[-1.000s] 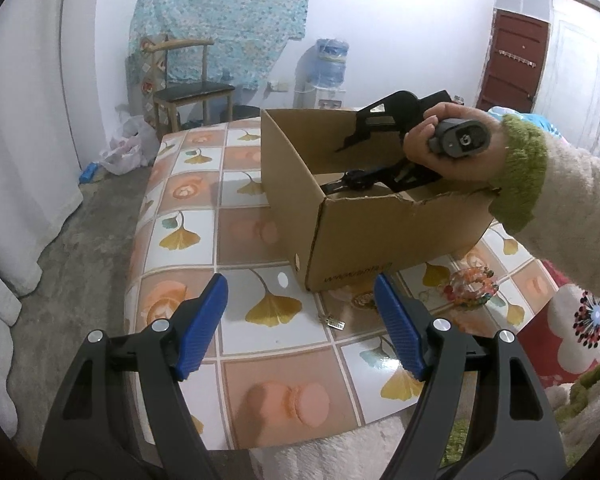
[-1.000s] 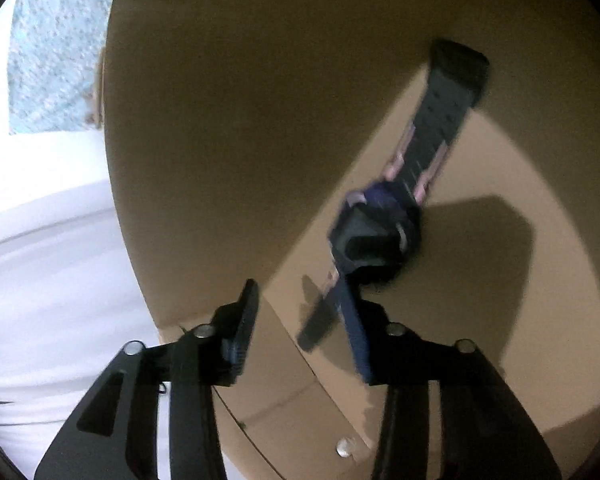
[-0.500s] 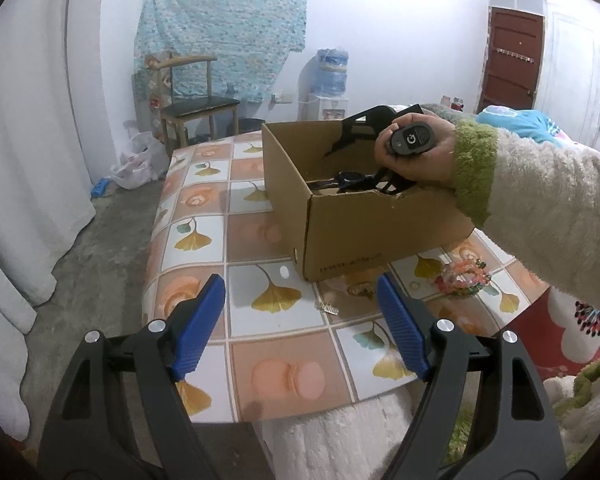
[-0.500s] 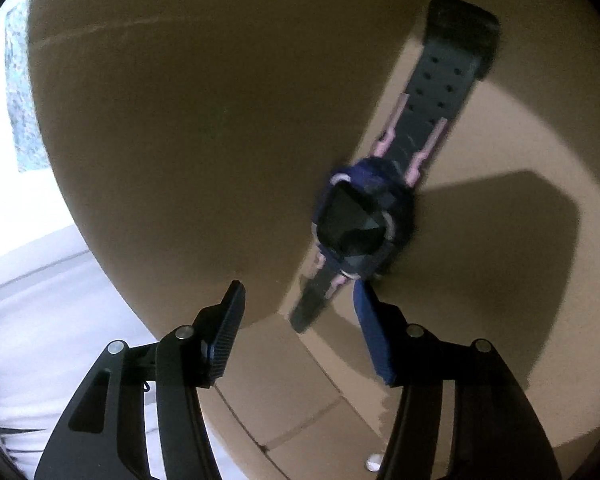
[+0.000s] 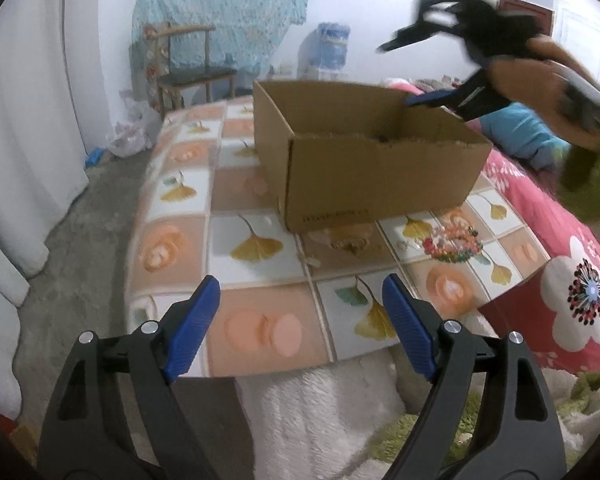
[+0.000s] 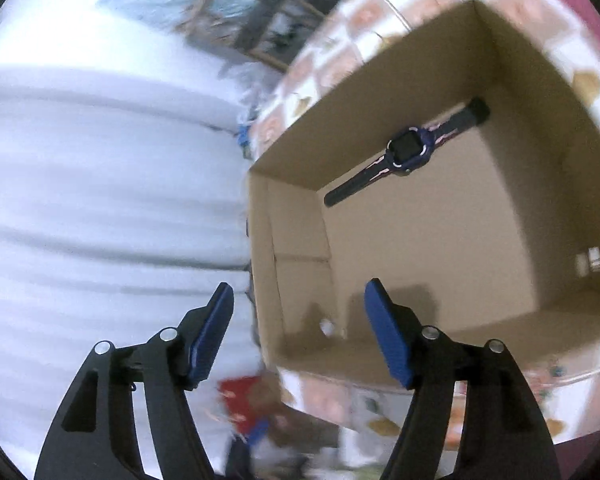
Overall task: Organize jewelry
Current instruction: 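Withdraw the right gripper from the box toward the beaded bracelets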
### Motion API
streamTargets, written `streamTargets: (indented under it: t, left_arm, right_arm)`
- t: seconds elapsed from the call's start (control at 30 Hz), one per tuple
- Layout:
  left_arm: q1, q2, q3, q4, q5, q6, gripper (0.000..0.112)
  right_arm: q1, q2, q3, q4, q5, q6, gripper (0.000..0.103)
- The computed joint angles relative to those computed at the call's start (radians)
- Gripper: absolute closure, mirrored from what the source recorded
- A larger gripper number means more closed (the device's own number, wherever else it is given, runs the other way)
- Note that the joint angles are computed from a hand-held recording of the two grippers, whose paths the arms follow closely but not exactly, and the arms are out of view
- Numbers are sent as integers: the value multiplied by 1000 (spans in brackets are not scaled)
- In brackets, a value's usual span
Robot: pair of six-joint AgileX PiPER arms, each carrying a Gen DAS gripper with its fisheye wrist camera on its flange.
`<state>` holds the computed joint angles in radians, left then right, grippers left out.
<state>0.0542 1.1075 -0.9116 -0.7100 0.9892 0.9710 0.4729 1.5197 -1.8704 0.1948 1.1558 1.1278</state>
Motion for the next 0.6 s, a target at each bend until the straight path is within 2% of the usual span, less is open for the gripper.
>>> streamTargets:
  t: [0.17, 0.3, 0.37, 0.43, 0.47, 0.6]
  left_arm:
    - [-128, 39, 4, 120, -77, -125, 32]
    - [-232, 68, 16, 212, -161, -229, 32]
    - [-262, 88, 18, 232, -184, -255, 32]
    - [-287, 118, 13, 252, -196, -285, 31]
    - [-298, 130, 11, 265, -203, -300, 28]
    - [-312, 182, -8, 278, -189, -333, 27]
  right_arm:
    - [56, -294, 440, -95, -123, -73, 37]
    - [370, -401, 708, -373, -217, 232, 37]
    - [428, -377, 798, -473, -265, 366, 37]
    - [522, -359, 818, -579, -212, 479, 37]
    - [570, -336, 803, -613, -157, 497, 37]
    - [657, -217, 697, -685, 19, 445, 37]
